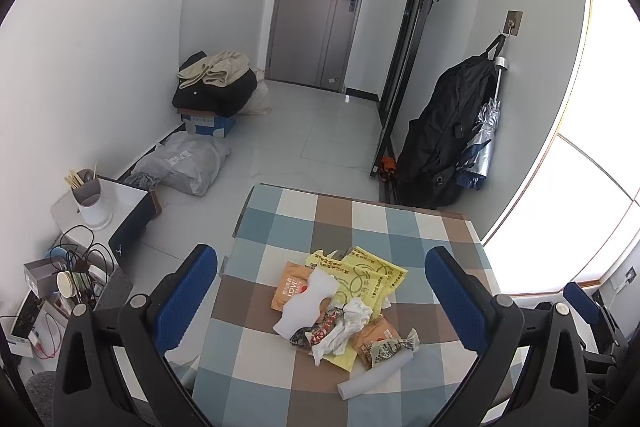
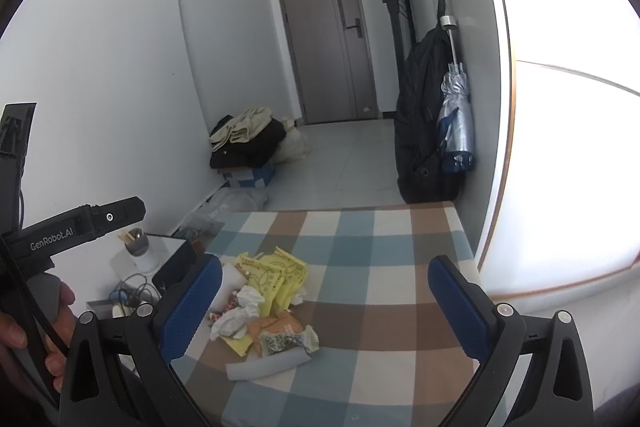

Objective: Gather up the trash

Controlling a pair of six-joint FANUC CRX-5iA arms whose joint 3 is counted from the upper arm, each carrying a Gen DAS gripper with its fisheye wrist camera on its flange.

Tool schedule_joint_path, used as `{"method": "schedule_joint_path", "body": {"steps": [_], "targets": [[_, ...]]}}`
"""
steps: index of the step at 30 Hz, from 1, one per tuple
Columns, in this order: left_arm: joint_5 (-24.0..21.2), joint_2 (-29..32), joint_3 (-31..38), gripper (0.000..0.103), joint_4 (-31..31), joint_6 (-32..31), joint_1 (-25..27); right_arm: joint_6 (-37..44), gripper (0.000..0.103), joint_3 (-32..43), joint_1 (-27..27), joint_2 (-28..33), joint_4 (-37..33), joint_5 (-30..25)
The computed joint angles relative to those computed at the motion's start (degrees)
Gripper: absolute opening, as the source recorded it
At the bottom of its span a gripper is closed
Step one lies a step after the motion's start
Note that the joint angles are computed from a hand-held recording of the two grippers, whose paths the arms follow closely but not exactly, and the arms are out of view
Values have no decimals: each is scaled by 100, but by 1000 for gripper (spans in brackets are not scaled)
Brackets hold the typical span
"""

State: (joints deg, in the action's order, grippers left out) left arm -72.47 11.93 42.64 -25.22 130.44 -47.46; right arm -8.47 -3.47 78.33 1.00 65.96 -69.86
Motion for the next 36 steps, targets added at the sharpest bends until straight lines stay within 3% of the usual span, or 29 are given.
{"method": "schedule_joint_path", "body": {"steps": [36], "targets": [[34, -32, -135, 102, 52, 53, 28, -206, 103, -84, 19, -27, 116, 2]]}}
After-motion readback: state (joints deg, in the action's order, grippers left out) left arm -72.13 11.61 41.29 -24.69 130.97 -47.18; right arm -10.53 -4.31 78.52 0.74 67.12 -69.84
